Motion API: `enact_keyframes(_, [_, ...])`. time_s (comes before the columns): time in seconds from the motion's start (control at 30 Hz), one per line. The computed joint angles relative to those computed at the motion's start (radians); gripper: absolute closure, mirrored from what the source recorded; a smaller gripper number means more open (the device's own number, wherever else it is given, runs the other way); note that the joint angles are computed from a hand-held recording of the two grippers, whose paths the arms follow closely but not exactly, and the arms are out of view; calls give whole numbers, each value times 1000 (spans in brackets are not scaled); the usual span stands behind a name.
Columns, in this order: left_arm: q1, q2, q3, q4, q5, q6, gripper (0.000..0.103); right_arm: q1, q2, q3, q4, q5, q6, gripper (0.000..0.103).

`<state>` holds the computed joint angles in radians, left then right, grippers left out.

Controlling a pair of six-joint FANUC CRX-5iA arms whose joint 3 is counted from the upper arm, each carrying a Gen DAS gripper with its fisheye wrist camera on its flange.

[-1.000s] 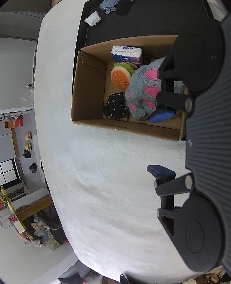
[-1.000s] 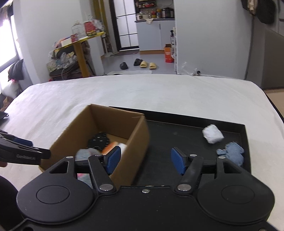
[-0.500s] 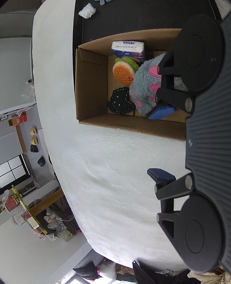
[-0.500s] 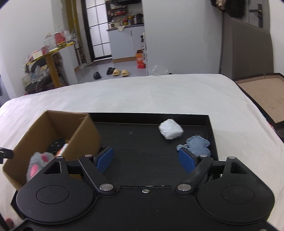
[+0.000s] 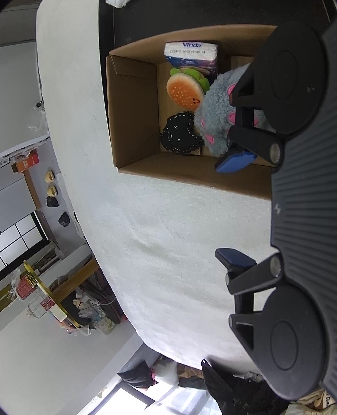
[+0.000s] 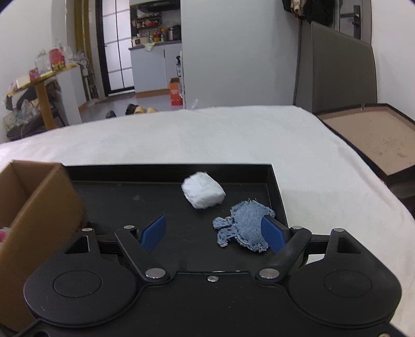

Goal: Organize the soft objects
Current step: 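Move the right gripper to the blue-grey fuzzy cloth and grasp it, then carry the blue-grey cloth with the right gripper over the box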

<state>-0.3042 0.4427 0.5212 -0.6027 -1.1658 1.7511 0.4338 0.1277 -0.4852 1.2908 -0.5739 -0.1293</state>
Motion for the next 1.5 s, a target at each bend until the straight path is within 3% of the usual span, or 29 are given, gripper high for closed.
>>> enact_keyframes(0.17, [-20,42,42,-39,-45,-5,37,-25,35,7,49,-18,-42,27])
enact_keyframes(0.5, [-49,72,74,-92,-79,-23,36,-32,69,38,-40,-4,33,33])
enact_keyframes(0.6, [-54,68,69,-102,-81,-23,36,-20,81,52,-66,-45,65,47])
enact_keyframes(0.67, [-57,64,64,-107,-79,-24,36,-3,90,64,-88,-101,105,65])
enact_keyframes(0.77, [-58,60,62,-111,-83,-20,36,7,84,70,-133,-130,147,75])
enact_keyframes(0.9, [-39,46,50,-68,-74,-26,35,24,63,63,-170,-141,187,79])
enact_keyframes(1.13, [-11,13,14,-14,-43,-18,35,44,-9,36,-202,-80,195,81])
enact_keyframes(1.5, [54,-44,-61,114,42,-29,35,112,-62,69,-282,-106,327,81])
